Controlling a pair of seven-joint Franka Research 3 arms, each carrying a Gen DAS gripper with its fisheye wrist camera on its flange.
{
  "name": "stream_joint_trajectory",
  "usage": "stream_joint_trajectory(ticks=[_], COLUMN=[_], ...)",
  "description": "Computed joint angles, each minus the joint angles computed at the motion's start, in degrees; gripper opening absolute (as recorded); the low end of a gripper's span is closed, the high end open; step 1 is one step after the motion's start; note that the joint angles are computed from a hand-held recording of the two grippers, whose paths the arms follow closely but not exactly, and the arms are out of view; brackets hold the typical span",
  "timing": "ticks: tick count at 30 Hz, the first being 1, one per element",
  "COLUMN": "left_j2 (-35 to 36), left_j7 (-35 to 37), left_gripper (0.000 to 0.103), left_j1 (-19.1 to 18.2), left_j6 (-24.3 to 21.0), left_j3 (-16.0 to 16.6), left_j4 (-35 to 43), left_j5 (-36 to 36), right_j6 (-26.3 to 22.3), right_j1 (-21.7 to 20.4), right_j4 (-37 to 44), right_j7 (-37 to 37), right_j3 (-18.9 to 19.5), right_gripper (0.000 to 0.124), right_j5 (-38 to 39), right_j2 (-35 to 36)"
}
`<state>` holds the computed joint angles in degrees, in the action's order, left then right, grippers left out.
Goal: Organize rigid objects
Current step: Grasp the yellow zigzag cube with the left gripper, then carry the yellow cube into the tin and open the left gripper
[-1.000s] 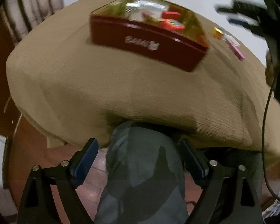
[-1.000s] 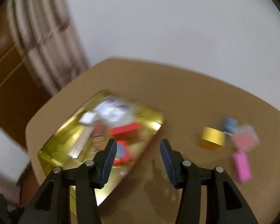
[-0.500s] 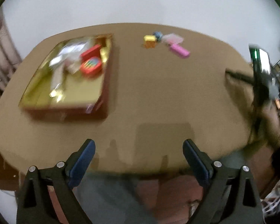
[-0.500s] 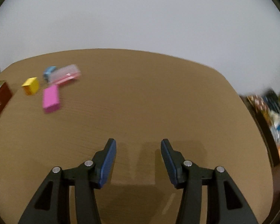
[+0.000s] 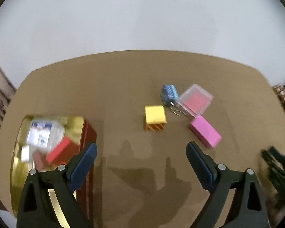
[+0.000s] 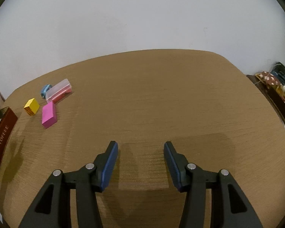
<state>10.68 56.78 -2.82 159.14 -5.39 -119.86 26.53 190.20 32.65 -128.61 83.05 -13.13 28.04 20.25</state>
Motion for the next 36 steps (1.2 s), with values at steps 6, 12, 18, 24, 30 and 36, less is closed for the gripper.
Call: stream_joint_trajectory(ticks=[6, 12, 18, 24, 30, 36], left_j2=[6.07, 9.35, 14.66, 14.18, 6.42, -9.76], left_j7=[7.33, 8.15, 13.64, 9.97, 5.17, 14.97], left_gripper=[0.091, 0.090, 0.054, 0.026, 0.026, 0.026], left_j1=[1.96, 1.24, 4.52, 0.75, -1.42, 3.92], left_j6=[0.24, -1.02, -6.12, -2.60, 4.17, 7.77], left_j3=[-1.66, -0.49, -3.61, 0.45, 1.85, -1.21], left_j4=[5.18, 8.50, 14.77, 13.21, 3.39, -13.29], left_j5=[-6.52, -6.38, -14.28, -9.01, -2.93, -13.76], right_j6=[1.89, 3.46, 4.27, 4.49, 3.63, 1.61], right_j1=[-9.62, -14.58, -18.43, -21.15, -20.79, -17.02], right_j4=[-1.79, -2.90, -3.65, -4.25, -4.06, -2.87], right_j7=[0.35, 1.14, 2.76, 4.85, 5.55, 4.45], right_j3=[9.67, 14.42, 17.83, 19.82, 19.10, 15.49], right_gripper=[0.052, 0.052, 0.052, 0.052, 0.052, 0.052], right_j5=[-2.26, -4.00, -6.33, -8.95, -9.62, -8.03], right_j2=[-2.08, -2.64, -3.00, -3.39, -3.55, -3.13])
